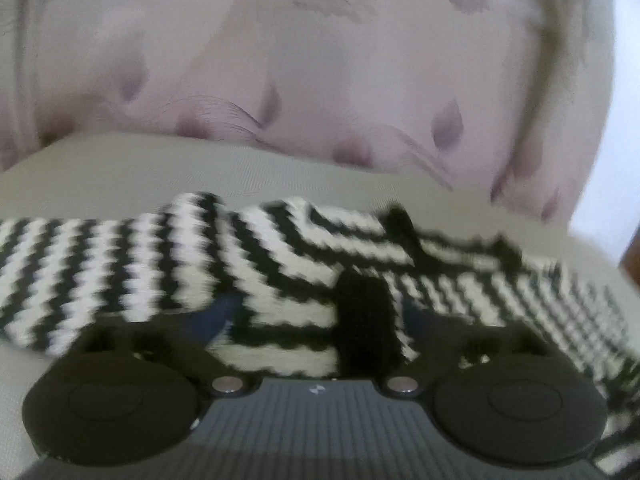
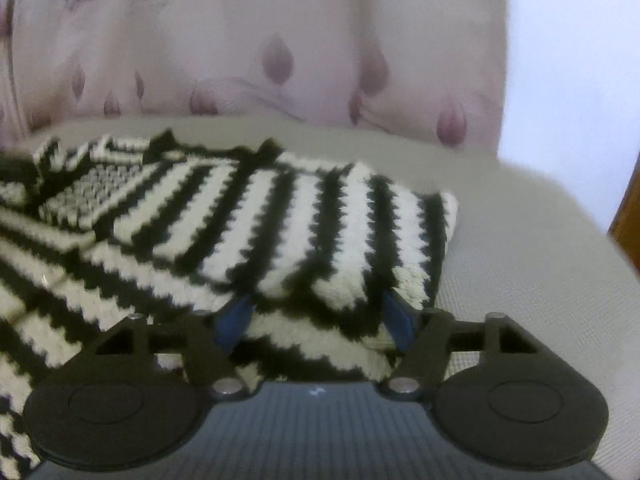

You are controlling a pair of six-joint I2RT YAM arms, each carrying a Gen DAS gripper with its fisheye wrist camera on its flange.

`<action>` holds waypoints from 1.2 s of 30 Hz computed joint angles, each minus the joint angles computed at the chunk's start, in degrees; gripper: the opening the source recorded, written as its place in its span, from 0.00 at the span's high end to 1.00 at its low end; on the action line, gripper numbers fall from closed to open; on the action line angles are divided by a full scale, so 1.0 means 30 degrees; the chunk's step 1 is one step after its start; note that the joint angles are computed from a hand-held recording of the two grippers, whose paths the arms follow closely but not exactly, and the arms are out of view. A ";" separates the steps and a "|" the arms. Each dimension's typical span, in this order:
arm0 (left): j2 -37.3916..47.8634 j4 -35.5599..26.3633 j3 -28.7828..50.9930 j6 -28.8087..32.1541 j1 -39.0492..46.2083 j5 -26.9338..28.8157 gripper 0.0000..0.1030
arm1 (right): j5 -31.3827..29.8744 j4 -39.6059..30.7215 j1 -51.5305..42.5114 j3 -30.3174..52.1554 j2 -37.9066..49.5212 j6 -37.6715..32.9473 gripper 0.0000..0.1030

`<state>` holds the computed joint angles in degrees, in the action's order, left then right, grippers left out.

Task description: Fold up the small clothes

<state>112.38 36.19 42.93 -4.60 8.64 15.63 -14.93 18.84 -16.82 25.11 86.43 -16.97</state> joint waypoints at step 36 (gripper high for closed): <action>0.6058 -0.9327 1.3017 -0.2931 1.4383 0.4118 0.94 | -0.0873 -0.0706 -0.0509 0.0524 0.0192 0.0157 0.19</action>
<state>130.56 8.21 81.98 -13.40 51.79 27.99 -17.55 16.73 -18.34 26.68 87.00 -16.49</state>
